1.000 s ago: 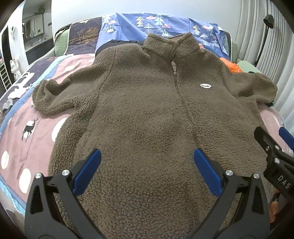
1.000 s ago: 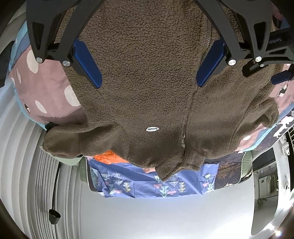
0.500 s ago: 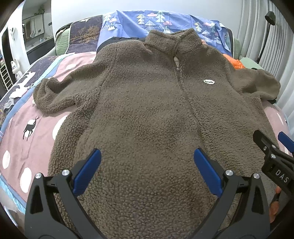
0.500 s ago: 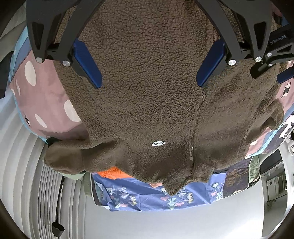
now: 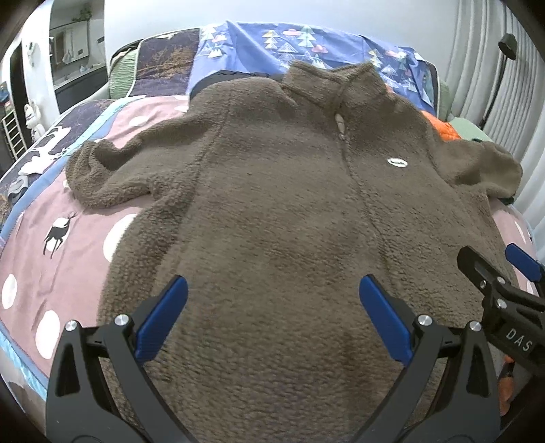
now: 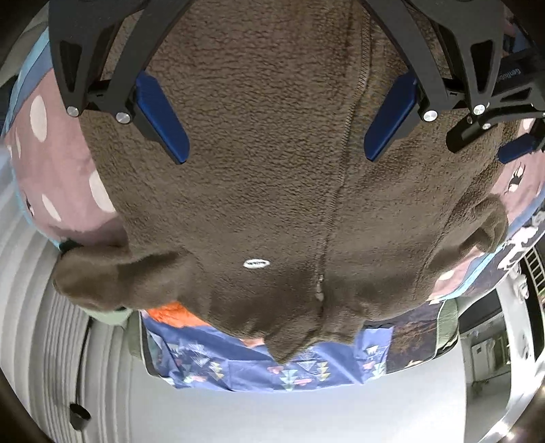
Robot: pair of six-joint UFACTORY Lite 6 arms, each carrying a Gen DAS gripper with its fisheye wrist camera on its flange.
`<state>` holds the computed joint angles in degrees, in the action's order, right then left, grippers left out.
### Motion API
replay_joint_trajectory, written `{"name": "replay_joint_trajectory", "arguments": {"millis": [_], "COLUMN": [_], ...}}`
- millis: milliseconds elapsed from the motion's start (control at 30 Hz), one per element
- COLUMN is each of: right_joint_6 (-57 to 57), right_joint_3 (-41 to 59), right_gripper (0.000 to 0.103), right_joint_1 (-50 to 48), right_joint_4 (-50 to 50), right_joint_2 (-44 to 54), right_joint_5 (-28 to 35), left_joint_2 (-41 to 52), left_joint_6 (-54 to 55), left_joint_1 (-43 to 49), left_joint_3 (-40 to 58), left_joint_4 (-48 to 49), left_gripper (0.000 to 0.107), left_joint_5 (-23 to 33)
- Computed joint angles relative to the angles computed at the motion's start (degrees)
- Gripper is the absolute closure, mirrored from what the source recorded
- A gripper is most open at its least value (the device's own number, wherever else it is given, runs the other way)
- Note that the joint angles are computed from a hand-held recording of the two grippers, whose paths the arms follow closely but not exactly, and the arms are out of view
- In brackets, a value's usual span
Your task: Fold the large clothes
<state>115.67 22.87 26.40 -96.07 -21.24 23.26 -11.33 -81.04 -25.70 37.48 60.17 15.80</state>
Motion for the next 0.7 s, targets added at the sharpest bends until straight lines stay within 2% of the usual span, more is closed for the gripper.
{"name": "replay_joint_trajectory", "arguments": {"millis": [467,700], "right_joint_6": [3.95,2.11], "right_joint_3": [9.79,15.39], "right_gripper": [0.001,0.001], "right_joint_1": [5.42,6.65], "right_joint_4": [-3.13,-1.63], "right_joint_2": [13.02,19.16], "right_joint_5": [1.84,2.44], "left_joint_2": [0.83,3.52], "left_joint_6": [7.8,17.79], "left_joint_1": [11.74,17.4], "left_joint_3": [-0.06,1.74], "left_joint_4": [-2.65,-9.92], "left_gripper": [0.006,0.006], "left_joint_5": [-6.13,-9.78]}}
